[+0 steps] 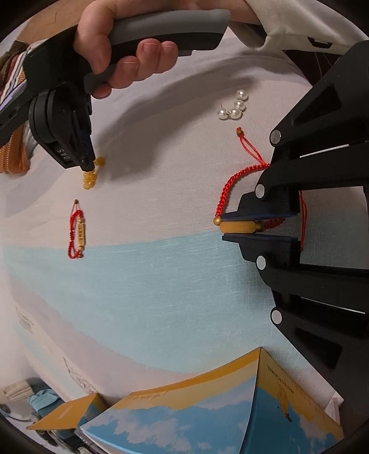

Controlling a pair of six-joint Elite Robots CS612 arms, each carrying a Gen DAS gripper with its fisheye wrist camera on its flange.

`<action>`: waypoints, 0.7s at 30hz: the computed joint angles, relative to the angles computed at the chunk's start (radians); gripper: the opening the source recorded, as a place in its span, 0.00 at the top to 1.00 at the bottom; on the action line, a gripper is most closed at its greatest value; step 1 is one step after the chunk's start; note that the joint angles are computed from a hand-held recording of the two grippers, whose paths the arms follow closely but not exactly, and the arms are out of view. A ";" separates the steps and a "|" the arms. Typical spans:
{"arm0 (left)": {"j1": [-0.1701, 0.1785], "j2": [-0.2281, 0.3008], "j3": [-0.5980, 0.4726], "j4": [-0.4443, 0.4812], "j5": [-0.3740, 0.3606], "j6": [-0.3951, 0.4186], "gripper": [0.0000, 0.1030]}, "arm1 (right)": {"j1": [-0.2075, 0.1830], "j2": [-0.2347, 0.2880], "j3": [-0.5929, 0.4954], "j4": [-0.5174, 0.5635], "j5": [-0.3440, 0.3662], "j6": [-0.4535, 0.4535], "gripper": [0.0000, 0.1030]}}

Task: Organize jewelry

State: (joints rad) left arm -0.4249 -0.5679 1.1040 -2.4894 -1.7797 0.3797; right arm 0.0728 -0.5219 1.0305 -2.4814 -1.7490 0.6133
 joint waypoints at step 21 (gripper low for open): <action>0.016 -0.017 -0.002 -0.103 -0.025 -0.064 0.92 | 0.019 -0.033 0.017 -0.041 -0.037 -0.003 0.91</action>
